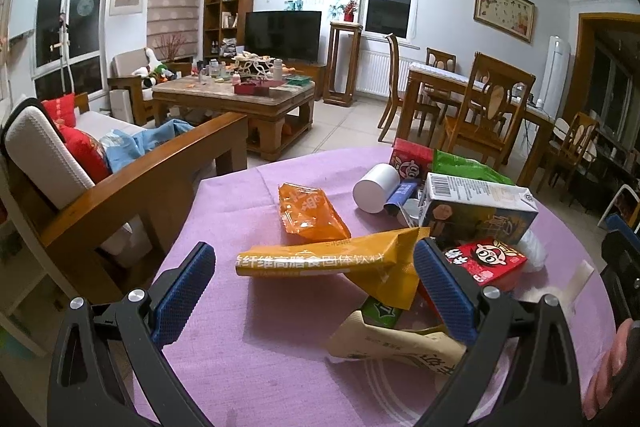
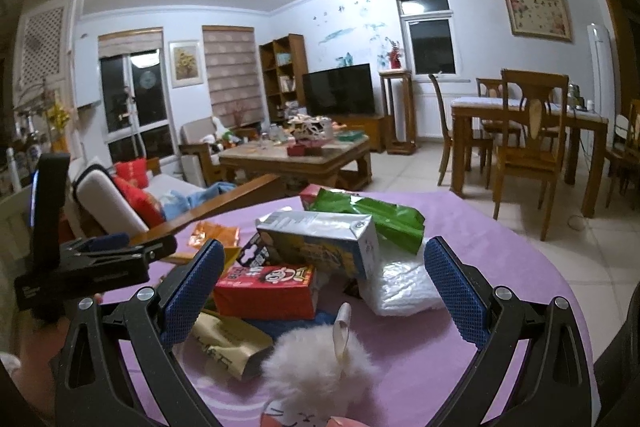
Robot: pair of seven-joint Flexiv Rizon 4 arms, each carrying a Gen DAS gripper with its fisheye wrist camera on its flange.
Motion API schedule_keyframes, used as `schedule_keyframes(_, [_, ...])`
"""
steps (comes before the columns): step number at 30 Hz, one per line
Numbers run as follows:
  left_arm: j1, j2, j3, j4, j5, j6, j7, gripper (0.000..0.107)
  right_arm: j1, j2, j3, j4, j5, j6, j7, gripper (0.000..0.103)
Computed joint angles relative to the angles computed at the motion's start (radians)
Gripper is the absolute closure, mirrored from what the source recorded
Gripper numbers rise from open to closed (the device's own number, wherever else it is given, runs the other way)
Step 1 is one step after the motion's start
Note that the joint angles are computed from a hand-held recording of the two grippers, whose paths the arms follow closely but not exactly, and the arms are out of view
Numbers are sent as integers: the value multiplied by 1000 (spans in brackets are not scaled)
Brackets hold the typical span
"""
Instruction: Collect trash
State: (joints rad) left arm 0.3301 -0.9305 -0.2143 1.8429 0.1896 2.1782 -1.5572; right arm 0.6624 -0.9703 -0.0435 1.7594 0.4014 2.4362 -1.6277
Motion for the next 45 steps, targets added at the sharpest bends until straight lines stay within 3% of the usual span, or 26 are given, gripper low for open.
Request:
schedule_keyframes(23, [105,-20,-105,-11,79,-67,-10,9,20,-2,-42,-22,28,-82,27,5])
schedule_keyframes(25, [121,-24,-123,-13,92,-75,-9,9,29,-3,-51,-26,39,-92,19,5])
schedule_keyframes(27, [185,-41,-190,-16,141,-101,-3,9,23,0,-47,-26,27,-109,22,5])
schedule_keyframes(31, [362,-90,-378,-48,280,-257,113,9,-62,30,0,12,-141,-124,61,5])
schedule_keyframes(33, [412,-105,-437,-59,295,-317,181,9,-102,72,-4,17,-246,-210,55,8])
schedule_keyframes(38, [528,-193,-628,-145,256,-575,393,9,-233,103,60,-68,-572,-464,76,29])
schedule_keyframes(40, [537,-225,-667,-192,204,-655,449,9,-227,80,39,-134,-641,-561,65,39])
schedule_keyframes(43, [500,-235,-659,-273,136,-760,510,9,-318,36,152,-230,-765,-716,48,41])
schedule_keyframes(45, [483,-245,-664,-311,91,-827,550,9,-328,13,167,-273,-790,-775,37,41])
